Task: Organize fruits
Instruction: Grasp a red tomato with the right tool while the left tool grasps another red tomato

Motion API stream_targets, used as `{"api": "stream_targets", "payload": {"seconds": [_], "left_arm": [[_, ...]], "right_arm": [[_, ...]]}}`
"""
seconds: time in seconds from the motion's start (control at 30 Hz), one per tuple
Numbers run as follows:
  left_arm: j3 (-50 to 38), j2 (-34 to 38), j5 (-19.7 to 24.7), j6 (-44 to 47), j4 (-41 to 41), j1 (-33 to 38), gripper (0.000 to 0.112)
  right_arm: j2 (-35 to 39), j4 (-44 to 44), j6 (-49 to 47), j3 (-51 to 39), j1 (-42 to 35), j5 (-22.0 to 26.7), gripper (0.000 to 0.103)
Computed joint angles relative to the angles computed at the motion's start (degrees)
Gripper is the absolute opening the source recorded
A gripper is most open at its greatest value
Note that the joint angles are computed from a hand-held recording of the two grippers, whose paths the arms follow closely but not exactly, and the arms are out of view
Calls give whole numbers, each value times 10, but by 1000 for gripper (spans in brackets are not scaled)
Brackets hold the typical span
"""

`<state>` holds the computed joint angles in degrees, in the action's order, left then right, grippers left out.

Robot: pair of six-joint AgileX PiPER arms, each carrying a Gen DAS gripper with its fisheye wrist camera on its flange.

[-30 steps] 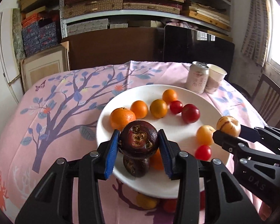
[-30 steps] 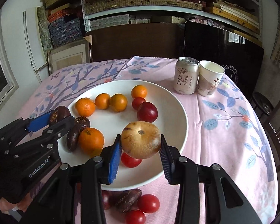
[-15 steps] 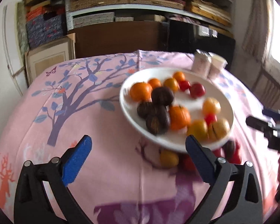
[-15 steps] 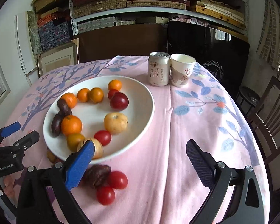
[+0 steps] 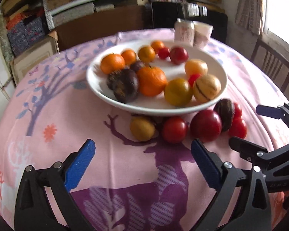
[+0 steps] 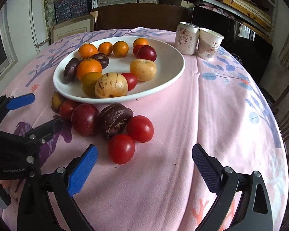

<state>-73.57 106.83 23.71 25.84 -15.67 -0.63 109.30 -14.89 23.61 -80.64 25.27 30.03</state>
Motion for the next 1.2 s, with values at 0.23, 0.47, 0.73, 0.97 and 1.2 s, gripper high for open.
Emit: {"api": "stream_targets", "payload": {"seconds": [0.23,0.47,0.73,0.97,1.2], "left_arm": [[3,2,3,47,-40,-8,48],[-2,-13,56,90,-88,12,1],[57,-98,23,195,-174,21,1],[50,-79,-51,91,-85,0,88],[11,-12,3,103,-93,1,88]], "right_arm": [[-15,48,-47,15,9,-10,28],[-55,5,1,36,31,-21,28],[-119,-63,63,40,25,-15,27],[-143,-82,66,50,25,-14,27],[-127,-27,22,54,-2,-29,27]]}}
